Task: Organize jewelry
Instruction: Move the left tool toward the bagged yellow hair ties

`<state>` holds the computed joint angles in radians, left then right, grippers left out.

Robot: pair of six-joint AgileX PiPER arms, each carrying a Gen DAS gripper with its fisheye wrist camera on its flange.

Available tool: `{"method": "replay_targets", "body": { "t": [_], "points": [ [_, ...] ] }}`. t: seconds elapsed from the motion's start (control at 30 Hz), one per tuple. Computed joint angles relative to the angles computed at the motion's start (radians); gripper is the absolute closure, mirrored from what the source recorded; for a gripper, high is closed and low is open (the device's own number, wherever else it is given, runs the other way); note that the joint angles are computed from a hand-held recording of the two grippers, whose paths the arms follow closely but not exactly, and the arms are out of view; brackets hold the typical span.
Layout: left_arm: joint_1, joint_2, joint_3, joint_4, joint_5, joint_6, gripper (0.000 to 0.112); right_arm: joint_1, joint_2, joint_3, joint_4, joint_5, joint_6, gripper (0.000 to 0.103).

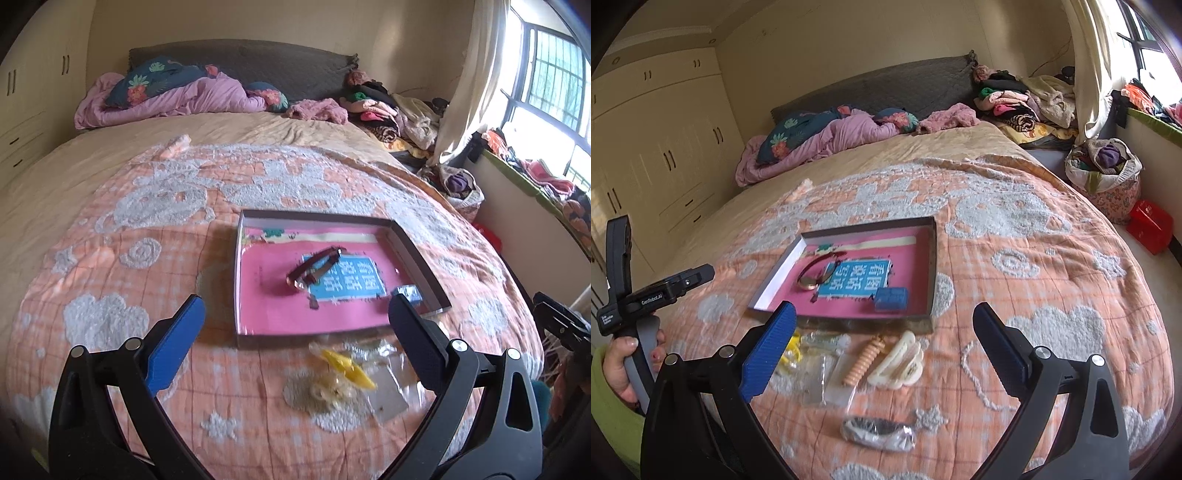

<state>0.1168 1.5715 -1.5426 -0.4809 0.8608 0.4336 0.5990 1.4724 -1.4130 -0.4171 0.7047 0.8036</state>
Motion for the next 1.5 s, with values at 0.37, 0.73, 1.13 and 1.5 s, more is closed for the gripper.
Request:
{"method": "replay_targets", "body": {
  "t": [0.37,0.73,1.13,1.5],
  "points": [
    [0.001,-0.074,0.159,-0.014,-0.012,0.071,0.019,0.069,-0.032,0.085,-0.021,0.020,0.032,0.007],
    [-0.029,-0.121,0.281,-0.001,-0.030,0.106,0.019,0.112,-0.046,0.184,-0.008,0.022,0.073,0.007],
    [-0.080,-0.129,0.349,0.014,-0.049,0.116,0.019,0.126,0.012,0.228,0.020,0.026,0.091,0.007],
    [-0.086,-0.082,0.339,-0.007,-0.056,0.129,0.019,0.125,0.100,0.209,0.044,0.025,0.076,0.007]
  ]
}}
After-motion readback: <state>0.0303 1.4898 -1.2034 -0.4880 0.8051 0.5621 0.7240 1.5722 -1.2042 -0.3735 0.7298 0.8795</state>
